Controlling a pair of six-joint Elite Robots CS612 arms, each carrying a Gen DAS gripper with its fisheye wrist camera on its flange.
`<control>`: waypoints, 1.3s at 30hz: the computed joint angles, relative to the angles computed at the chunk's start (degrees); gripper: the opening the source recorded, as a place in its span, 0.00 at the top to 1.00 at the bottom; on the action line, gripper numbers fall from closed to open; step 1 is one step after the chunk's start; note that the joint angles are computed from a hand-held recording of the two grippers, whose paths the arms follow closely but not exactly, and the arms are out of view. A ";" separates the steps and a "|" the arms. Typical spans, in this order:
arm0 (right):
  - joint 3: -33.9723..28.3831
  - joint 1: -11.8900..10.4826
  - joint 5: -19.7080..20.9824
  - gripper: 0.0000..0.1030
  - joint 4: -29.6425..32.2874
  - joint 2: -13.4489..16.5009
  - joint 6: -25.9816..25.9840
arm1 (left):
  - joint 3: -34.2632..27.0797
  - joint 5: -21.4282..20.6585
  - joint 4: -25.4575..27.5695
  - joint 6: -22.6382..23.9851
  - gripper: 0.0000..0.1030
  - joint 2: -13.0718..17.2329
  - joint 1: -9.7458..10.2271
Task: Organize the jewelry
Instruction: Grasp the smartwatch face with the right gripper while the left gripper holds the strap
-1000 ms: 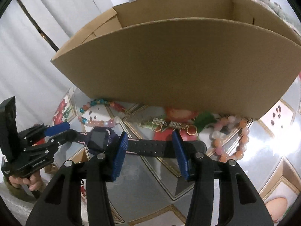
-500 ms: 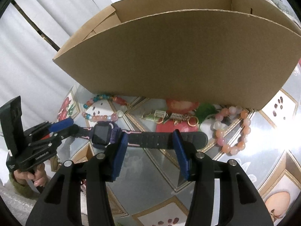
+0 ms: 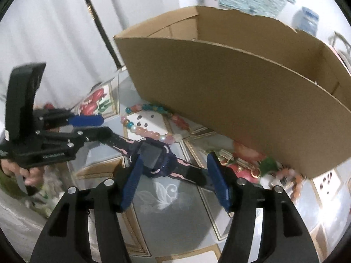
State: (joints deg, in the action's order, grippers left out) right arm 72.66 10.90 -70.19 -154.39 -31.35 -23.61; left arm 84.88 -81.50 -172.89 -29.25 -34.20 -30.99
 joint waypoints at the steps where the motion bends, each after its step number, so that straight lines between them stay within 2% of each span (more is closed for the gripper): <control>1: -0.31 0.23 -0.74 0.42 0.33 0.19 -0.75 | 0.31 -0.14 -0.64 -0.15 0.67 -0.09 -0.01; 8: -0.70 1.04 -1.68 0.42 1.08 0.47 -3.85 | 2.10 -0.40 -4.43 0.96 0.67 -0.60 -0.26; 15: -0.89 1.54 -1.18 0.42 2.18 0.44 -6.27 | 2.06 -0.86 -3.88 1.62 0.67 -0.37 -0.31; 20: -0.78 2.28 -3.58 0.42 1.73 0.68 -7.26 | 2.05 -0.96 -4.26 1.51 0.67 -0.27 -0.23; 24: -0.52 2.39 -4.39 0.47 1.62 0.53 -6.02 | 2.18 -0.65 -4.35 3.55 0.66 -0.40 -0.43; 27: -1.09 1.90 -2.48 0.47 3.80 0.54 -4.00 | 2.34 1.23 -3.93 6.70 0.57 -0.64 -1.13; 33: -3.17 0.37 3.48 0.50 10.94 0.76 -0.04 | 1.30 8.82 -1.51 16.19 0.54 -0.27 -3.58; 36: -5.05 -0.74 8.03 0.50 16.10 1.35 2.48 | 0.49 10.52 -0.56 17.96 0.54 0.20 -4.12; 39: -6.34 -1.14 10.65 0.51 18.64 2.01 3.86 | -0.35 12.43 -0.68 19.46 0.55 0.76 -4.58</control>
